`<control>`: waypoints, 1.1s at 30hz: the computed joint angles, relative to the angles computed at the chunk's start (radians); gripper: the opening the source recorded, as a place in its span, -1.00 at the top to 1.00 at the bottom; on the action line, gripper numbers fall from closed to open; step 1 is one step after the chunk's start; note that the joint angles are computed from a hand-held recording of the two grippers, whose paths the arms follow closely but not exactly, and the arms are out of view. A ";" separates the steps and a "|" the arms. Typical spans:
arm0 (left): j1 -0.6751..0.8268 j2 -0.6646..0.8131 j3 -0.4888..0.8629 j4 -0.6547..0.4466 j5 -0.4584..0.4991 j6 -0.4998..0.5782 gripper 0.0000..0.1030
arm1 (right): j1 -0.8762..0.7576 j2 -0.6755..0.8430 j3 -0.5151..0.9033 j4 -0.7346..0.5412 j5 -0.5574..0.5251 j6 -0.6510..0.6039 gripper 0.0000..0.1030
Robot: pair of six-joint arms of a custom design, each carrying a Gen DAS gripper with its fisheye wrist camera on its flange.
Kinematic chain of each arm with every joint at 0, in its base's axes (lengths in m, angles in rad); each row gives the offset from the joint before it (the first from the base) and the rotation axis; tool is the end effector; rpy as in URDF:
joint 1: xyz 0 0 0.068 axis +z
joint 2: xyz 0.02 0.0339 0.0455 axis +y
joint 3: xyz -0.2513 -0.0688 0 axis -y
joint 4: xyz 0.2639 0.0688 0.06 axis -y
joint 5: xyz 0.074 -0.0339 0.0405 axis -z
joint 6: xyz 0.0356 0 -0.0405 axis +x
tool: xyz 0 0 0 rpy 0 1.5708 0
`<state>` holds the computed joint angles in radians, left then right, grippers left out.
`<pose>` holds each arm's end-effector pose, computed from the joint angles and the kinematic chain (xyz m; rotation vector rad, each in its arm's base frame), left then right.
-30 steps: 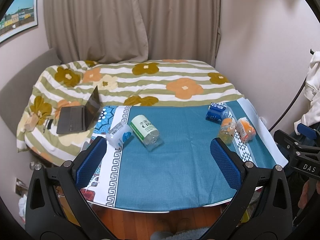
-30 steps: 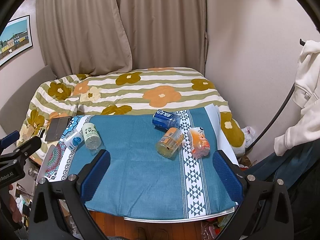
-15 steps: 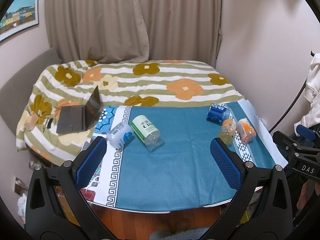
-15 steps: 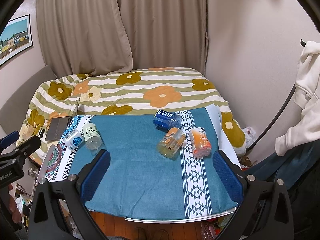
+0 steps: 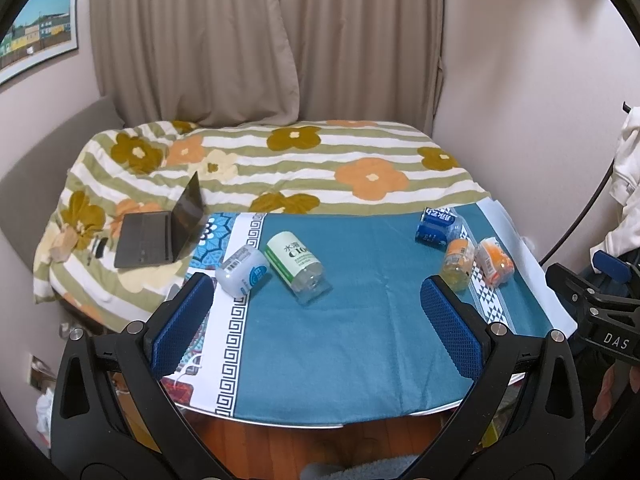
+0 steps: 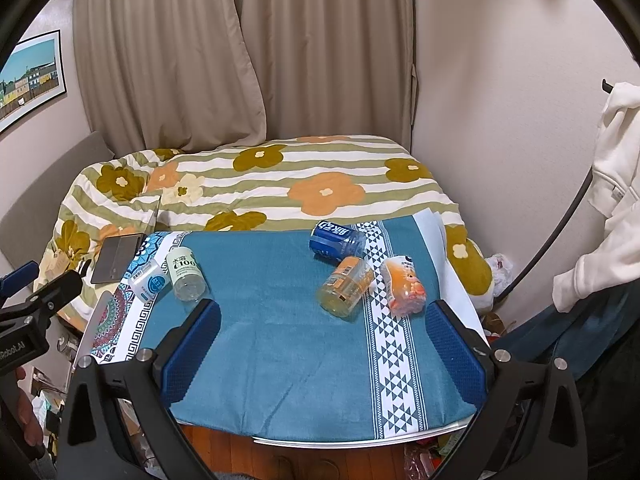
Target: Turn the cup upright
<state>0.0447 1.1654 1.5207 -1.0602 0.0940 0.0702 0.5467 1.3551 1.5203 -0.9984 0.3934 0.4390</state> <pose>0.2307 0.0070 0.4216 0.0783 2.2710 -0.0464 0.2536 0.1383 0.3825 0.0535 2.3229 0.0169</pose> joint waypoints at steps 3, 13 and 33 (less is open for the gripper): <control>-0.002 0.000 -0.001 0.001 -0.002 -0.001 -1.00 | 0.004 0.007 0.009 -0.005 0.003 0.001 -0.98; -0.005 0.005 -0.002 0.005 -0.004 -0.003 -1.00 | 0.006 0.008 0.010 -0.003 0.004 0.003 -0.98; -0.006 0.009 -0.010 0.018 -0.004 -0.003 -1.00 | 0.026 0.033 0.031 -0.006 0.017 0.014 -0.98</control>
